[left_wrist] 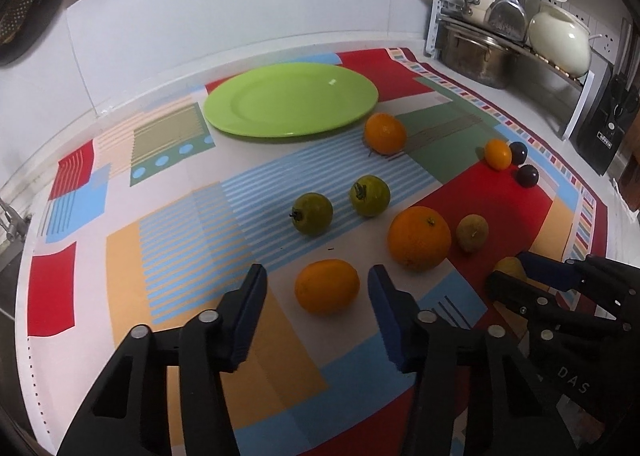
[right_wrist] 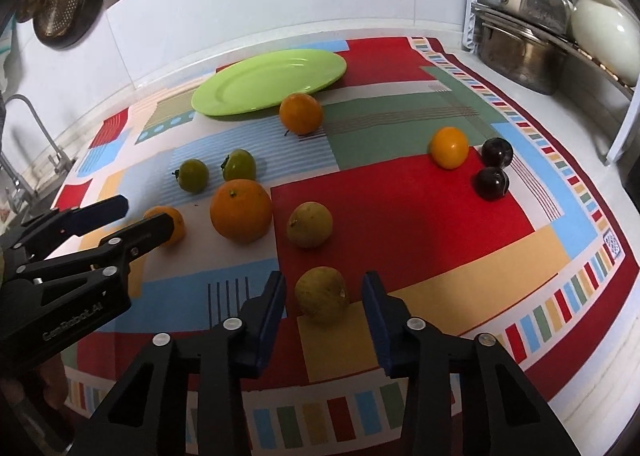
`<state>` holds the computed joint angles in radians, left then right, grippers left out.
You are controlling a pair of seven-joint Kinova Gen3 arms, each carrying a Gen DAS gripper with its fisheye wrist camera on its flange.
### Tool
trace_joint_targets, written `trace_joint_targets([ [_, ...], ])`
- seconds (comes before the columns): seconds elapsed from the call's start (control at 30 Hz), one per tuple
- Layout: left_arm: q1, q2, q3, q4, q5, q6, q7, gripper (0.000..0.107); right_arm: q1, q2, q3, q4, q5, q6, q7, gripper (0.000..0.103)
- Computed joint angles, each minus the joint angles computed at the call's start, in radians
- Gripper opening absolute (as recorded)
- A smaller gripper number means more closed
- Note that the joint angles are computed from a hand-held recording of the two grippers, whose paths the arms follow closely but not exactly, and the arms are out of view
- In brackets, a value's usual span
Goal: Organize fruits
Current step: 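Grasp a small orange with the left tool while the right tool grasps a yellow-brown fruit, then carry the small orange with the left tool while the right tool carries the yellow-brown fruit to the plate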
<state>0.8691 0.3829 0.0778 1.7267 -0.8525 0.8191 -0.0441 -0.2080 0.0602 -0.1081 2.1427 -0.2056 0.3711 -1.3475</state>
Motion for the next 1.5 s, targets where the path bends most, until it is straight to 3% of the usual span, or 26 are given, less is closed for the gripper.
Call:
trace_joint_targets([
  [0.2, -0.017, 0.009, 0.001, -0.004, 0.025, -0.031, -0.025, 0.036, 0.019, 0.007, -0.005, -0.005, -0.057, 0.011, 0.070, 0.029],
  [0.87, 0.028, -0.022, 0.003, -0.015, -0.042, 0.040, 0.000, 0.036, 0.042, -0.033, 0.004, -0.014, -0.247, 0.016, 0.317, 0.029],
  [1.17, 0.024, -0.050, 0.025, -0.032, -0.122, 0.099, 0.036, 0.036, 0.061, -0.028, 0.023, -0.085, -0.439, 0.079, 0.544, 0.029],
  [1.5, -0.004, -0.059, 0.039, -0.073, -0.188, 0.128, 0.015, 0.036, 0.106, 0.030, 0.013, -0.203, -0.582, 0.170, 0.701, 0.029],
])
